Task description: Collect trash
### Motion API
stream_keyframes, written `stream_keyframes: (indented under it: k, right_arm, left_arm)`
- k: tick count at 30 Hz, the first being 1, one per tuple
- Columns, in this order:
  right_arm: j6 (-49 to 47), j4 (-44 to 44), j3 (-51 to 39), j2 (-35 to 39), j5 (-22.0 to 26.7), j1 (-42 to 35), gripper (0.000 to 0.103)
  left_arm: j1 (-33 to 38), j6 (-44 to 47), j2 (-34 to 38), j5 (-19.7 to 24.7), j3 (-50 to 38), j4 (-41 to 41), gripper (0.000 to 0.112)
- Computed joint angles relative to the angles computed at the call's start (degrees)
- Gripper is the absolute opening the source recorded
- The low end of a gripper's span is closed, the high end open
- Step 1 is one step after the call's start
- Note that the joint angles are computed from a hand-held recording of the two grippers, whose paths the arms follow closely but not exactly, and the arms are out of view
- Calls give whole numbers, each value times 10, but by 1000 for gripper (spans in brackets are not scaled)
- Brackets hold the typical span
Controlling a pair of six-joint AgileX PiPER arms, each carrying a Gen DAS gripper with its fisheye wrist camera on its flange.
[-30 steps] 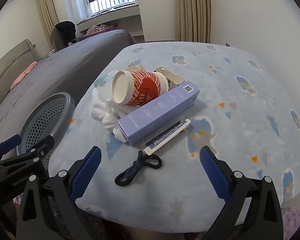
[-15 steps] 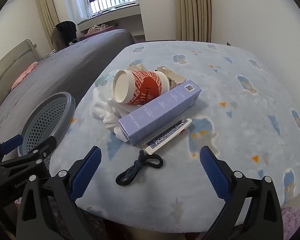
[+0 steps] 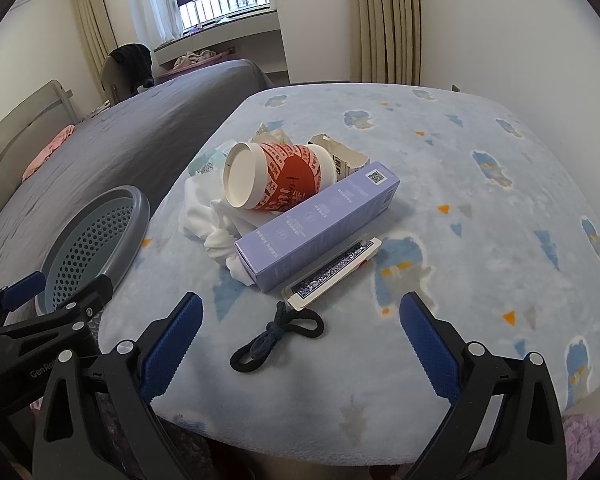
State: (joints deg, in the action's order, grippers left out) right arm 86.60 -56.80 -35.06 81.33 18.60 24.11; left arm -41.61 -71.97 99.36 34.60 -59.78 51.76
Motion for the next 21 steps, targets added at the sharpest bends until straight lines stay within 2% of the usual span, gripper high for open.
stream_keyframes:
  k: [21]
  right_arm:
    - [-8, 5, 2, -7, -3, -4, 94]
  left_arm:
    - [-4, -3, -2, 5, 0, 2, 97]
